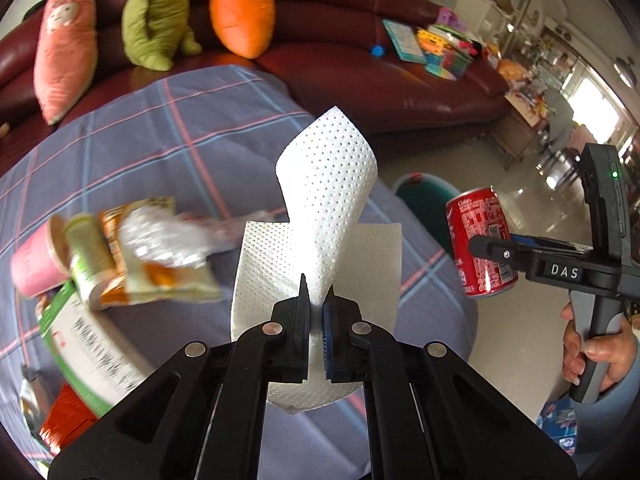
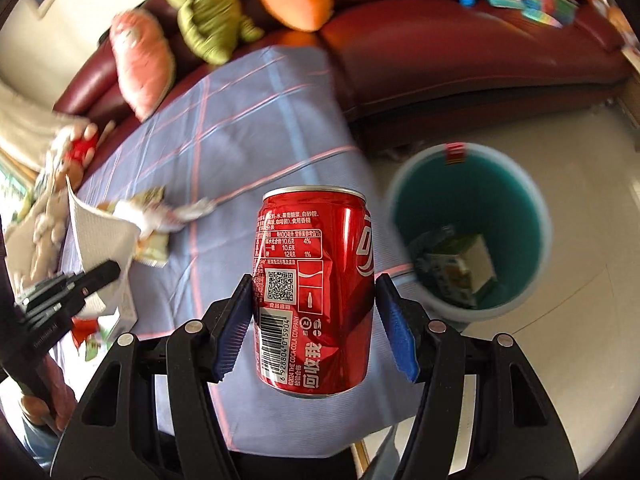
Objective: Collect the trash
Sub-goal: 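Carry the red can and white napkin over the trash bin, then open both tools to drop the napkin and can into the bin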
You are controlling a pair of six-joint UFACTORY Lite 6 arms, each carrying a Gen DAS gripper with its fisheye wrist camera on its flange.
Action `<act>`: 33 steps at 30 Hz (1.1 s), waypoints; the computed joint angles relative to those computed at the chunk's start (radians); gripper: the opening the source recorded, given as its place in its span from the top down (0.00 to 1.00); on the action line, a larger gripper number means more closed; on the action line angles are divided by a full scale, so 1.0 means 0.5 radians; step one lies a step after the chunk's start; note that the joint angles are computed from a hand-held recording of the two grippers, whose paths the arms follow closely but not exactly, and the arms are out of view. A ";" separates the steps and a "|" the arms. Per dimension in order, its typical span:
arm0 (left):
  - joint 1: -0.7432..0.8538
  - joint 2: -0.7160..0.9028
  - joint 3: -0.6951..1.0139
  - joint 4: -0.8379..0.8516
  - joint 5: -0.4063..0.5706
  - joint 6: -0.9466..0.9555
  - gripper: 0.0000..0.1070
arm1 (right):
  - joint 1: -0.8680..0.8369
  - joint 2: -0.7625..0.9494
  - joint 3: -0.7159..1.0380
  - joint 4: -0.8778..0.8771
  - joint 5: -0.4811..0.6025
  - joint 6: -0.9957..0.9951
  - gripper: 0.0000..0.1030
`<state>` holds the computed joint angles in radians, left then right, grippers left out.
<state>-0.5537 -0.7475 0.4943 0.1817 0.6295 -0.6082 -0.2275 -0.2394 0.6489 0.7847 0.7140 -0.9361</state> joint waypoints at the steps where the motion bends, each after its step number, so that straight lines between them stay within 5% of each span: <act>1: -0.071 0.155 0.064 0.050 -0.076 -0.081 0.95 | -0.106 0.061 0.042 0.032 0.027 -0.081 0.43; 6: -0.304 0.915 0.478 0.195 -0.361 -0.301 0.95 | -0.488 0.399 0.280 0.113 0.087 -0.320 0.43; 12: -0.372 1.704 1.086 0.014 -0.516 -0.113 0.95 | -0.716 0.749 0.583 0.087 0.109 -0.368 0.43; 21: -0.361 2.655 2.112 -0.385 -0.363 0.322 0.94 | -0.832 1.137 0.991 -0.024 0.138 -0.259 0.43; 29: -0.347 3.088 2.633 -0.604 -0.227 0.531 0.93 | -0.826 1.299 1.189 -0.116 0.142 -0.131 0.43; 31: -0.338 3.116 2.668 -0.599 -0.202 0.539 0.85 | -0.829 1.315 1.214 -0.131 0.141 -0.103 0.43; 33: -0.343 3.119 2.654 -0.565 -0.215 0.502 0.51 | -0.833 1.341 1.242 -0.144 0.139 -0.084 0.43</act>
